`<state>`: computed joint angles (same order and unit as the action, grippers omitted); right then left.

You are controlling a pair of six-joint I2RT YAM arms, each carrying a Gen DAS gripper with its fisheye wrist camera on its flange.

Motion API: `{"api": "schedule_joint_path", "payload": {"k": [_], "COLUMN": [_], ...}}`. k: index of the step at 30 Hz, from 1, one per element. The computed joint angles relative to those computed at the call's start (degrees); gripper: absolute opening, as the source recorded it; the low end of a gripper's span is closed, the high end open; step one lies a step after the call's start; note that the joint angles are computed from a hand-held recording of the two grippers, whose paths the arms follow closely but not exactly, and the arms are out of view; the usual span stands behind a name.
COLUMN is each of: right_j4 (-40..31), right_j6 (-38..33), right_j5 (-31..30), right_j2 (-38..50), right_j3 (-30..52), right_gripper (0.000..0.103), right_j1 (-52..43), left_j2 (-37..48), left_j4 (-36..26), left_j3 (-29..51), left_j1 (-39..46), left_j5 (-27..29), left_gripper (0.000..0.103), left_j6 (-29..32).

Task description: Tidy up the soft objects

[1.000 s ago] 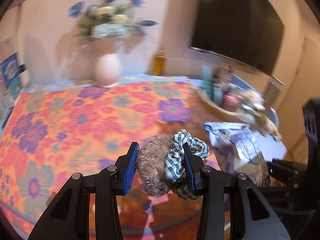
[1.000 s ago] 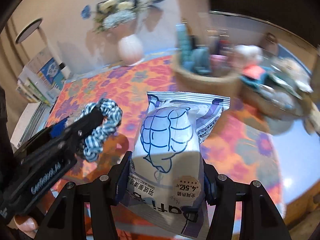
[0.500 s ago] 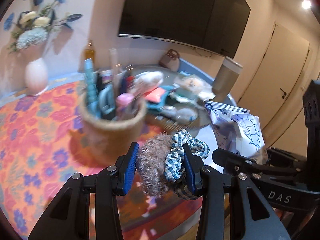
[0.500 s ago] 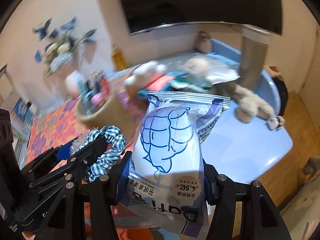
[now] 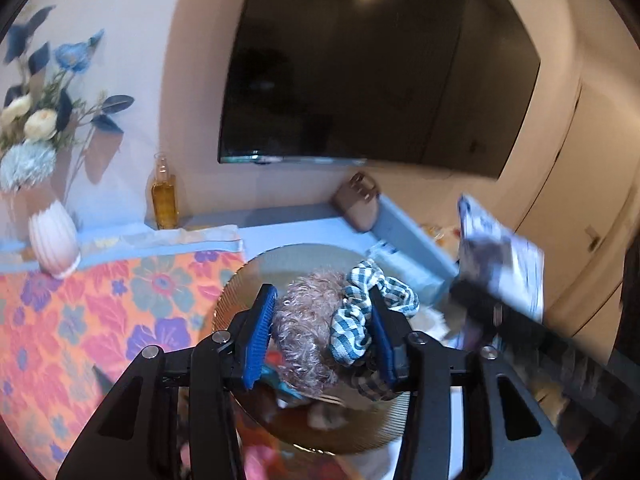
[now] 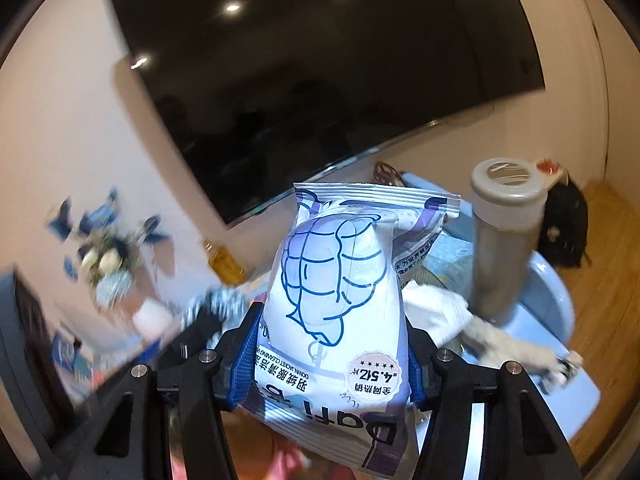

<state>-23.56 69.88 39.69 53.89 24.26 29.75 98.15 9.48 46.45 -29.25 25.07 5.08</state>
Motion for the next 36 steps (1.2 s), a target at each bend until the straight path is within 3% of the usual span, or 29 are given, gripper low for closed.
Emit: {"api": "schedule_joint_path", "payload": {"k": [5,6,8,9,10,12,14,18,20,23,27,29,31,33,34,36], "right_j4": [14.56,15.62,15.39,15.44,16.01,19.66,19.76,13.82,7.24,-4.96,-16.06,-21.56,-27.02,-30.61,-30.29,-27.61], "right_j6": [-8.78,-10.06,-12.08,-13.14,-14.24,-16.60,-17.12,-11.35,-4.94,9.52,28.97,35.11,38.92,40.23,39.42,36.60], "right_j5": [-13.85,-15.28,-16.66,-16.93,-17.28,-18.48,-18.20,-15.17,-7.93,2.23,9.31,10.70,11.60,12.10,12.16,11.23], "right_j2": [5.95,8.78,14.37,16.82,17.79,18.53,17.56,7.52,2.39,2.26,10.67,16.41,22.30,28.59,30.72,35.52], "right_j3": [-2.64,-1.82,0.87,2.28,2.65,2.04,1.57,-1.71,-2.24,0.43,6.06,11.02,16.77,23.09,24.98,28.68], "right_gripper": [0.059,0.059,0.059,0.061,0.064,0.083,0.085,0.086,0.086,0.087,0.087,0.087,0.087,0.095,0.096,0.098], "right_j1": [-16.34,-18.62,-20.87,-21.46,-21.73,-22.30,-22.52,-16.97,-8.37,5.64,22.40,28.16,32.61,35.73,36.33,36.81], "left_j2": [7.36,7.96,8.73,8.89,8.81,8.35,7.15,4.61,2.47,-3.72,-9.80,-12.37,-13.74,-13.69,-13.47,-13.29], "left_j4": [2.42,3.64,5.73,6.99,8.37,8.45,6.73,2.09,-0.96,-3.50,-12.28,-17.19,-22.84,-29.36,-31.97,-31.54], "left_j3": [2.03,1.90,1.51,1.04,0.70,0.44,0.31,0.13,-0.43,-3.74,-4.12,-3.80,-2.52,-0.16,1.18,2.26], "left_j1": [-3.19,-3.53,-3.62,-3.18,-2.78,-2.10,-0.89,4.49,7.24,11.59,20.44,25.41,31.20,36.70,40.15,45.51], "left_j5": [-2.95,-3.36,-3.64,-2.64,-1.49,-0.16,3.18,14.43,17.91,19.53,30.28,34.37,37.95,40.11,40.46,38.04], "left_gripper": [0.044,0.047,0.071,0.091,0.092,0.092,0.092,0.092,0.092,0.092,0.093,0.093,0.093,0.093,0.093,0.093], "left_j6": [0.16,0.12,0.40,0.12,-0.50,-0.02,1.44,3.90,5.29,7.92,12.33,15.58,19.76,25.82,29.26,32.21]}}
